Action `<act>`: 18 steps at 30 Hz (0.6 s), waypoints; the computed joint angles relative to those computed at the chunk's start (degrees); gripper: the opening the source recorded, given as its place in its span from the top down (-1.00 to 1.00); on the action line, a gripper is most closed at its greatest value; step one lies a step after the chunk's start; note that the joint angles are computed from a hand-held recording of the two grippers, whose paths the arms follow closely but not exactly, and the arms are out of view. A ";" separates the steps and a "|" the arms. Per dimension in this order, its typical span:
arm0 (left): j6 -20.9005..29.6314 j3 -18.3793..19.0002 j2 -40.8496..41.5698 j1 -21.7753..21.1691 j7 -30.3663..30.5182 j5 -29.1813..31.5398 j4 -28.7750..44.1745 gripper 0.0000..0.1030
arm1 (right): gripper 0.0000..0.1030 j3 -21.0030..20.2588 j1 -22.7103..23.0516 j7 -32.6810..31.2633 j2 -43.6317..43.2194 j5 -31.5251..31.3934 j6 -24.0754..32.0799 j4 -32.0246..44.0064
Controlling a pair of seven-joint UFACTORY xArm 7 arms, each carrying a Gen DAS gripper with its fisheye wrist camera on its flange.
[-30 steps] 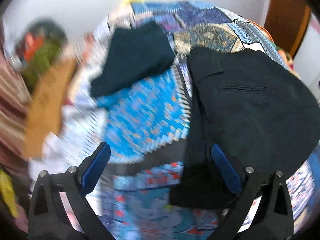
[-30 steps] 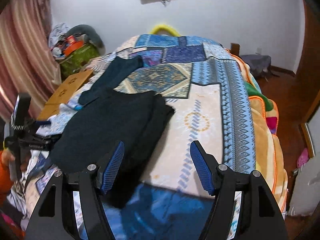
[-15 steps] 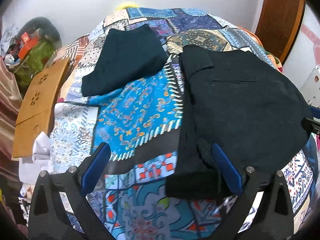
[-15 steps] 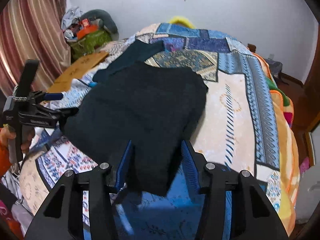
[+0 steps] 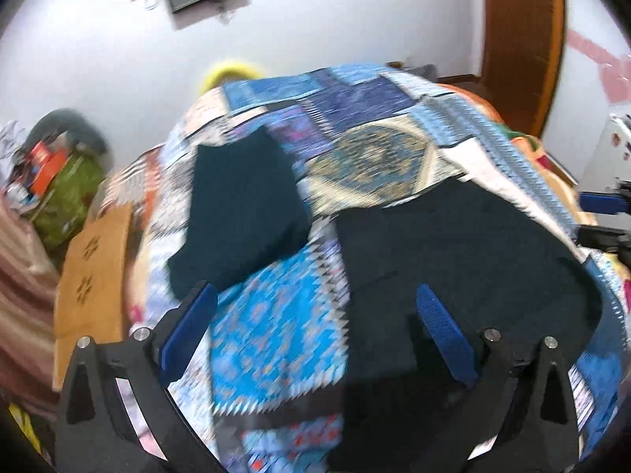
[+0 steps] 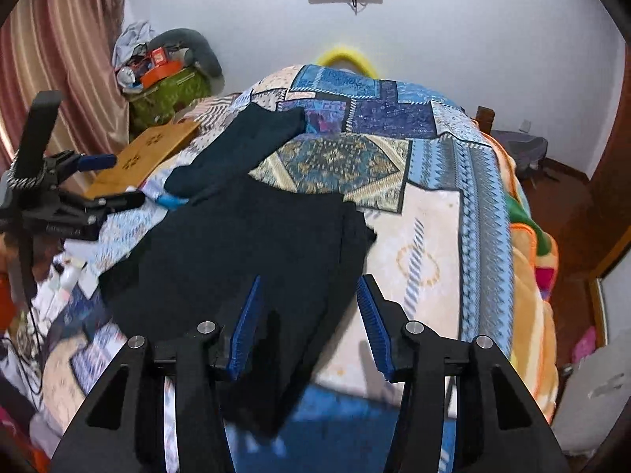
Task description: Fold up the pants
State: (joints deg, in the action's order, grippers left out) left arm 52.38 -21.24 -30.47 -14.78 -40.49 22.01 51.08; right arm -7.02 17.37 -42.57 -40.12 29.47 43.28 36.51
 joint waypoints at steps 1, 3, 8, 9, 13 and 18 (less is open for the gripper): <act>-1.25 -0.08 2.38 0.07 0.80 0.37 1.23 -0.99 | 0.11 0.05 0.67 -0.28 1.88 0.61 -0.84 0.75; -2.16 -0.58 7.35 0.60 1.63 2.34 3.75 -0.99 | 0.11 0.08 1.63 -0.84 5.35 1.90 -1.84 2.20; 0.31 1.91 17.66 -1.12 2.86 3.55 8.06 -1.00 | 0.11 2.50 1.48 -2.55 12.50 1.86 -2.59 4.89; 0.24 2.47 17.88 -1.97 3.03 3.61 7.75 -1.00 | 0.11 3.90 0.65 -2.44 13.63 -0.12 -3.40 4.76; -2.93 4.40 16.24 -3.62 3.43 4.51 4.90 -1.00 | 0.11 3.61 0.18 -4.99 14.18 -0.23 -3.57 3.80; -1.76 4.54 14.27 -3.85 1.63 4.23 5.20 -1.00 | 0.10 3.59 -2.07 -2.24 12.24 -0.97 -0.35 4.84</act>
State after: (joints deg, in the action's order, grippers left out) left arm 50.62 -16.70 -16.20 -18.64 -38.85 26.24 56.28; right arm -3.43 15.30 -44.81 -27.88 28.49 42.93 41.36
